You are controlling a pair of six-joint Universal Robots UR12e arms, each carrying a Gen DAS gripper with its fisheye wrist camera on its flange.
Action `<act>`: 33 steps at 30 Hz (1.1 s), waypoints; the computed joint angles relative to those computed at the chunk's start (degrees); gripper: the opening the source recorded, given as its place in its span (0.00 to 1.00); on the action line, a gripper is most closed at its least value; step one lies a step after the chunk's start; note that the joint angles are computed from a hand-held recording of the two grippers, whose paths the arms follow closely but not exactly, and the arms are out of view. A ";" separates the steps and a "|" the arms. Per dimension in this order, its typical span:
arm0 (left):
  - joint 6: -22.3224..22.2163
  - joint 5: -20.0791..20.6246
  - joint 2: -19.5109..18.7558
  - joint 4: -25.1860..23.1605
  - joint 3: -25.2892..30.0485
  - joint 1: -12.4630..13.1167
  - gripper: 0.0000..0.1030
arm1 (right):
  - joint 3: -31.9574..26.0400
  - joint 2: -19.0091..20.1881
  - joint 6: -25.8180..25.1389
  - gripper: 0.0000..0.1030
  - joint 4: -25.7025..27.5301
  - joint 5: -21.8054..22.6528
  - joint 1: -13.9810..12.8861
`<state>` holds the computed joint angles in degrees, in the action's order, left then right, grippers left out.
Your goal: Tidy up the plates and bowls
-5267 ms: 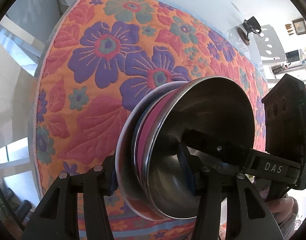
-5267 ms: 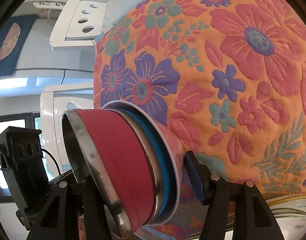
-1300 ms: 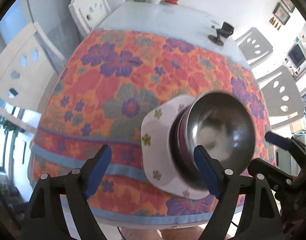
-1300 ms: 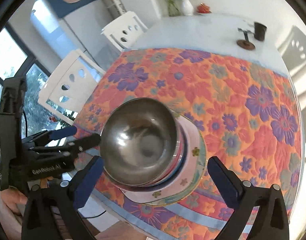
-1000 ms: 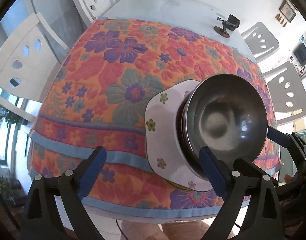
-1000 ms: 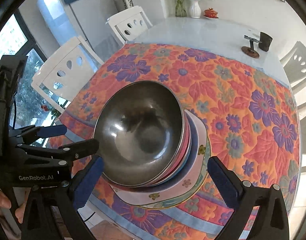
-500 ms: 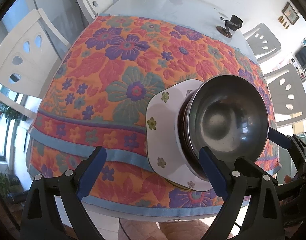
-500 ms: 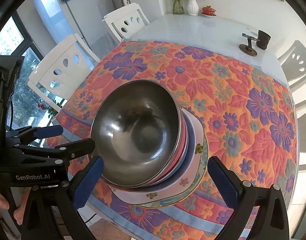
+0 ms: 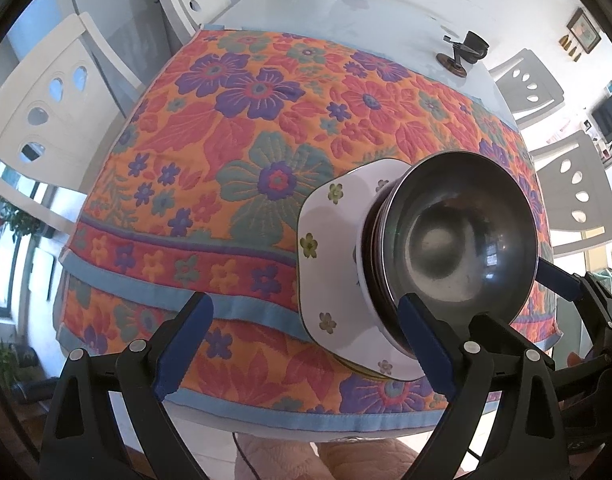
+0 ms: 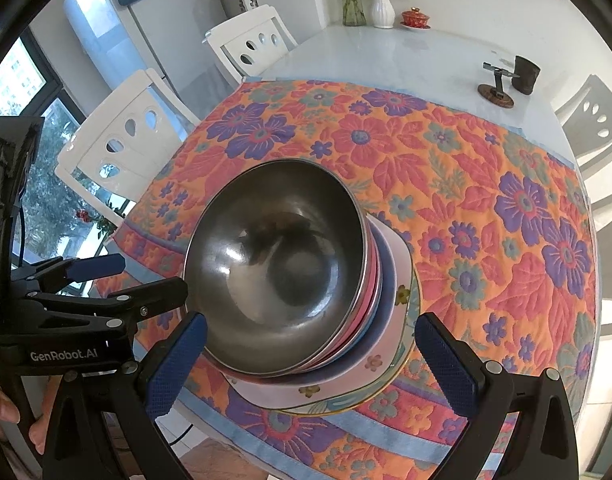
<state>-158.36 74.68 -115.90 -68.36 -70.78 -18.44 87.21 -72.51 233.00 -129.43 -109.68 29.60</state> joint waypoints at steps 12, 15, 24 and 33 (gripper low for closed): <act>-0.77 0.05 0.30 0.34 -0.45 0.15 0.91 | -0.34 0.28 0.80 1.00 0.47 -0.16 0.26; -1.29 0.14 0.49 0.62 -0.72 0.19 0.91 | -0.48 0.34 0.39 1.00 0.72 -0.25 0.24; -2.59 0.44 0.43 1.03 -0.75 0.07 0.91 | -0.71 0.37 -0.90 1.00 1.15 -0.57 0.22; -5.95 0.61 0.42 1.26 -0.79 -0.14 0.91 | -0.64 0.31 -2.14 1.00 1.20 -0.14 0.06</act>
<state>-164.31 75.28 -115.48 -67.10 -71.57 -18.58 86.56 -72.21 230.86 -128.24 -109.82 29.66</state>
